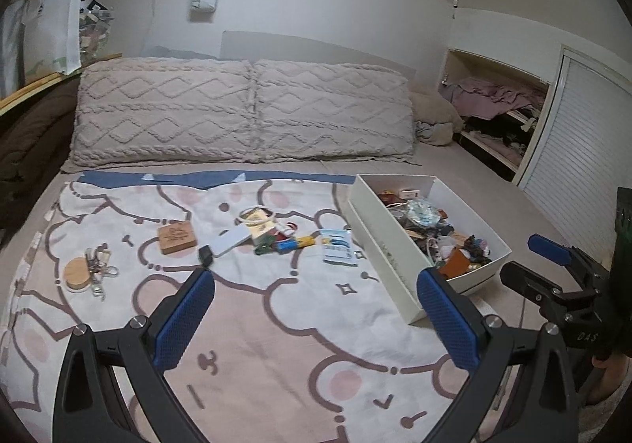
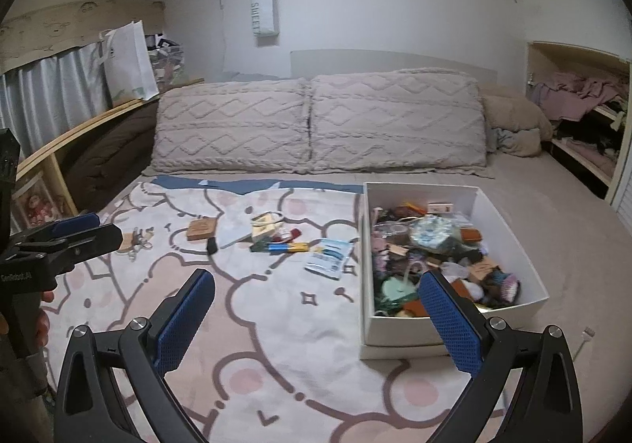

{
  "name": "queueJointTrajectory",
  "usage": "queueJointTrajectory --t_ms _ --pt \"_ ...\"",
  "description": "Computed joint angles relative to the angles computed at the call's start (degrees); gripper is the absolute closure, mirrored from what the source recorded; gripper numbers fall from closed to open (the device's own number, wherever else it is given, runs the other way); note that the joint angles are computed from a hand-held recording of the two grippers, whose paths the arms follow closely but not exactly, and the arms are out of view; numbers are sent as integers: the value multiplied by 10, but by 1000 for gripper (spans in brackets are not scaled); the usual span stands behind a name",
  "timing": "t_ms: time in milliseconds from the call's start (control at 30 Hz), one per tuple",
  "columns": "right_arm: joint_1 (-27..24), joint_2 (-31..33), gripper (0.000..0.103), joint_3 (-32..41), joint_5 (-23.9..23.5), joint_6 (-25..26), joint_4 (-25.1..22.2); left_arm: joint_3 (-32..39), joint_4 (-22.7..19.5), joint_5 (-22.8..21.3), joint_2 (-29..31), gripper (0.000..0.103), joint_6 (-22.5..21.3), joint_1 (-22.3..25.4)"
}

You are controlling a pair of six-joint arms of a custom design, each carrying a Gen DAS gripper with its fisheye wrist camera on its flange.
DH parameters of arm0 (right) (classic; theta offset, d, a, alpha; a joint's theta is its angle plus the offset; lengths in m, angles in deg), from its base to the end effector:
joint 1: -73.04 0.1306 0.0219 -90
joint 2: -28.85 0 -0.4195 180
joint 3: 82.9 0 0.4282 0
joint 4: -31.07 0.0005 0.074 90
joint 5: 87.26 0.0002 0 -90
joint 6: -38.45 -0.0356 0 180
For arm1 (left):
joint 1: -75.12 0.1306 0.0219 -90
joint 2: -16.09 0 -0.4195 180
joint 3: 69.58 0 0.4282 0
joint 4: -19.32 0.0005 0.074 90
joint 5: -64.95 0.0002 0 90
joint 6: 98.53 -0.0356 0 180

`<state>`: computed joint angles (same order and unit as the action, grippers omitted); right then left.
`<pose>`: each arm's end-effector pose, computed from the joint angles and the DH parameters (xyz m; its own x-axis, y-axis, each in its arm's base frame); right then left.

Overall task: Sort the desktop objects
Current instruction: 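Pull both tools back from the storage box toward the items on the bedspread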

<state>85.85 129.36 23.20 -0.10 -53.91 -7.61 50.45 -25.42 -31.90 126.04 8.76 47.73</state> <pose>0.6006 0.1379 0.5248 -0.5427 -0.0812 -0.8360 -0.2398 0.9689 0.0615 0.6023 -0.3079 0.5375 -0.5920 -0.0256 -0.8055 0.2029 0.9626 -0.1797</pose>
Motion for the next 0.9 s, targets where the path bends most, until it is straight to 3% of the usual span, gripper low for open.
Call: queueJointTrajectory --t_ms 900 --pt "74 38 0 41 -6 10 -8 -116 29 -29 -86 0 8 59"
